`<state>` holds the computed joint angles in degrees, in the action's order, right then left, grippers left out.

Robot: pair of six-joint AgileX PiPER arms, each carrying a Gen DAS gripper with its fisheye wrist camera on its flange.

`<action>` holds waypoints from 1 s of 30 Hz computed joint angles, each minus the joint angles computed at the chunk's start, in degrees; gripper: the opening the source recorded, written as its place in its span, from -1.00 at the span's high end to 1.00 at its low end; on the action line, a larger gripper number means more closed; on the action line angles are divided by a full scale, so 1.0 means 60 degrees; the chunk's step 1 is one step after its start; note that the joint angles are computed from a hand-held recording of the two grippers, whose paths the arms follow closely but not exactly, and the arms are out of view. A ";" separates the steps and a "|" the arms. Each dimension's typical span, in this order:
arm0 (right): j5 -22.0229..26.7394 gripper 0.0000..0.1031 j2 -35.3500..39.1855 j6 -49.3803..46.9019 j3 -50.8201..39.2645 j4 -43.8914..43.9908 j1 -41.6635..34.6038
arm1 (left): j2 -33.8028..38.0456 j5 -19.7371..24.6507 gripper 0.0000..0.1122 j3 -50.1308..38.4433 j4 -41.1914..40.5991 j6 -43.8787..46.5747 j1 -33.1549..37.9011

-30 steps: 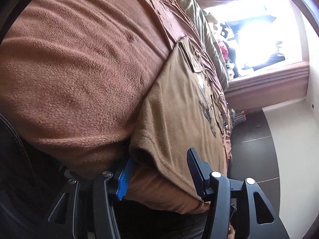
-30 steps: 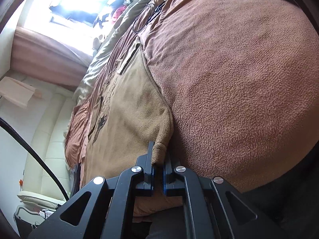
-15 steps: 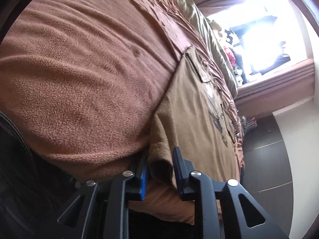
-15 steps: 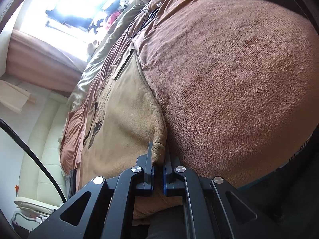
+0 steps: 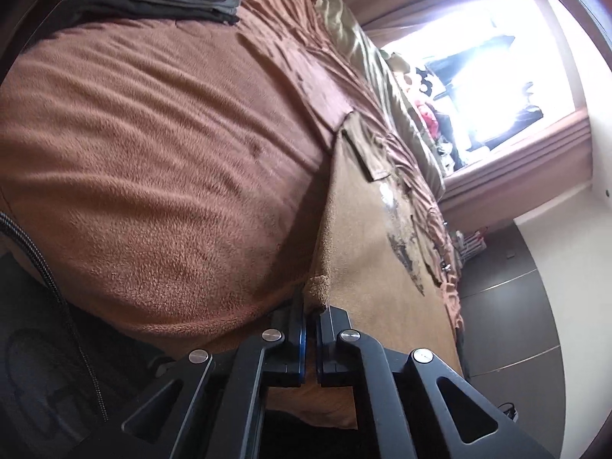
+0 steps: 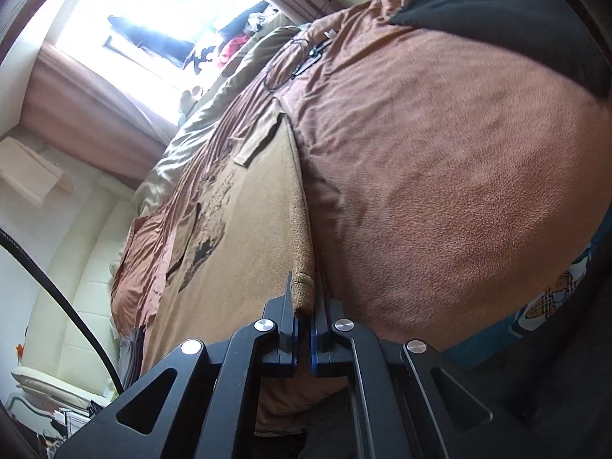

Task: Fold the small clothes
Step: 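Lift the hem with both tools and fold it over toward the collar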

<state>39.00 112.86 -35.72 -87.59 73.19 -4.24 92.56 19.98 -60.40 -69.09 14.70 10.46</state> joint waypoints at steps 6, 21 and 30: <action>0.0054 1.00 -0.1081 -0.1710 0.1556 0.1321 -0.0090 | -0.0998 0.0262 0.96 0.0703 -0.1089 0.1259 0.0447; 0.1853 1.00 -0.3536 -0.5316 0.5257 0.3675 -0.1471 | -0.4682 0.1320 0.96 0.2604 -0.0694 0.1013 0.1493; 0.2773 1.00 -0.4337 -0.5945 0.6208 0.3806 -0.2136 | -0.6465 0.2450 0.96 0.3381 -0.0321 0.0495 0.2698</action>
<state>55.63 86.84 -71.39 -50.34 96.03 -17.05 53.77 34.68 -40.12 -71.01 17.68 26.65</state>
